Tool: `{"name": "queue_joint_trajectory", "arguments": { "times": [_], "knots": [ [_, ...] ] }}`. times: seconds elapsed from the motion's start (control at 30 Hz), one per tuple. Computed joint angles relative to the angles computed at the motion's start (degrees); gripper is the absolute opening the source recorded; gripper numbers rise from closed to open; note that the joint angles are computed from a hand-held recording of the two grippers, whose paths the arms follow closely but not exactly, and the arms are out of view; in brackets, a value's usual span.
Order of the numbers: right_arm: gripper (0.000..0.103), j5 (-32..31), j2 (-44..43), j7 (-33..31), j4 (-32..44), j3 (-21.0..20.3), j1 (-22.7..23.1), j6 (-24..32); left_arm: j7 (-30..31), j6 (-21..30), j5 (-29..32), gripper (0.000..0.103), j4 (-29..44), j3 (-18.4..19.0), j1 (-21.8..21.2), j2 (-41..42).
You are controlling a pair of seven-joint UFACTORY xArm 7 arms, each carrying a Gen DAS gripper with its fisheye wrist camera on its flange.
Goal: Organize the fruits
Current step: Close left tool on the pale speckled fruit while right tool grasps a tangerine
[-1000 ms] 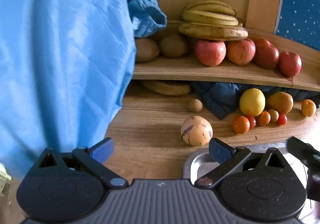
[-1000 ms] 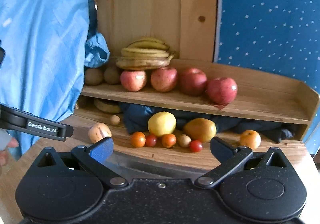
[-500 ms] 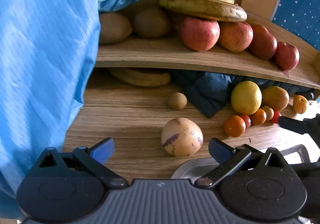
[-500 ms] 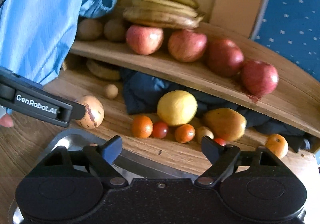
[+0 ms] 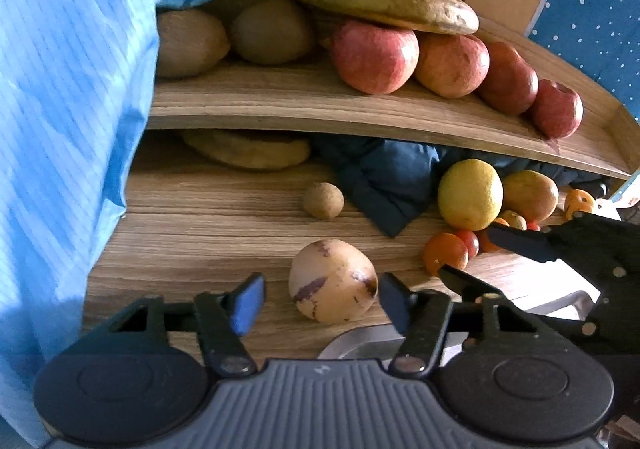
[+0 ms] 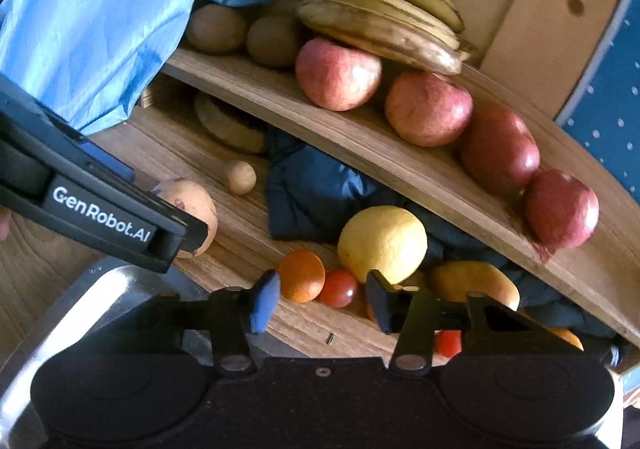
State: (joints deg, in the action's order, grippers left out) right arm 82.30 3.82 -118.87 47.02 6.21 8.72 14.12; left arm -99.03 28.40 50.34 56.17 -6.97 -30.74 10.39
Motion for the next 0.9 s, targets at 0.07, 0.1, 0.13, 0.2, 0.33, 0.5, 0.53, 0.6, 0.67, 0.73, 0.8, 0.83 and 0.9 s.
{"name": "queue_joint_trajectory", "arguments": {
  "times": [0.07,0.1,0.13,0.2,0.33,0.5,0.53,0.6,0.67,0.73,0.8,0.83,0.9],
  "knots": [
    [0.042,-1.0,0.3,-0.1,0.2,0.1,0.1,0.2,0.7,-1.0,-0.4,0.059,-0.1,0.0,0.3,0.1],
    [0.04,-1.5,0.4,-0.3,0.2,0.2,0.1,0.2,1.1,-1.2,-0.6,0.059,0.3,0.1,0.4,0.6],
    [0.039,-1.8,0.5,-0.4,0.2,0.3,0.1,0.2,1.6,-1.3,-0.9,0.057,0.5,0.1,0.4,0.8],
    [0.038,-3.9,0.9,0.7,0.4,0.5,0.2,0.1,2.4,-1.6,-1.5,0.056,0.9,0.3,0.3,1.2],
    [0.035,-7.0,1.3,2.7,0.6,1.0,0.2,0.0,3.2,-2.5,-2.2,0.055,0.7,0.8,0.2,1.2],
    [0.031,-8.8,1.4,3.2,0.7,1.5,0.0,0.0,2.9,-3.4,-2.0,0.055,0.2,1.3,0.1,1.1],
    [0.031,-9.2,1.4,3.7,0.7,1.5,-0.1,0.2,2.8,-3.6,-2.0,0.055,0.2,1.3,0.1,1.1],
    [0.031,-9.7,1.3,4.4,0.7,1.5,-0.3,0.5,2.7,-3.9,-2.0,0.054,0.0,1.4,0.2,1.0],
    [0.031,-9.9,1.3,4.5,0.6,1.6,-0.3,0.5,2.4,-3.9,-1.9,0.054,-0.2,1.5,0.2,0.8],
    [0.031,-9.7,1.2,4.4,0.6,1.7,-0.3,0.5,1.7,-3.6,-1.6,0.054,-0.4,1.5,0.1,0.5],
    [0.03,-9.3,1.1,4.1,0.6,1.7,-0.4,0.6,1.0,-3.6,-1.3,0.054,-0.8,1.5,0.2,0.2],
    [0.029,-9.1,1.1,3.9,0.6,1.6,-0.5,0.9,0.6,-3.5,-1.0,0.054,-0.9,1.4,0.2,0.0],
    [0.029,-8.4,1.0,3.4,0.6,1.5,-0.6,1.3,0.3,-3.3,-0.7,0.054,-1.2,1.2,0.4,-0.4]
  ]
}}
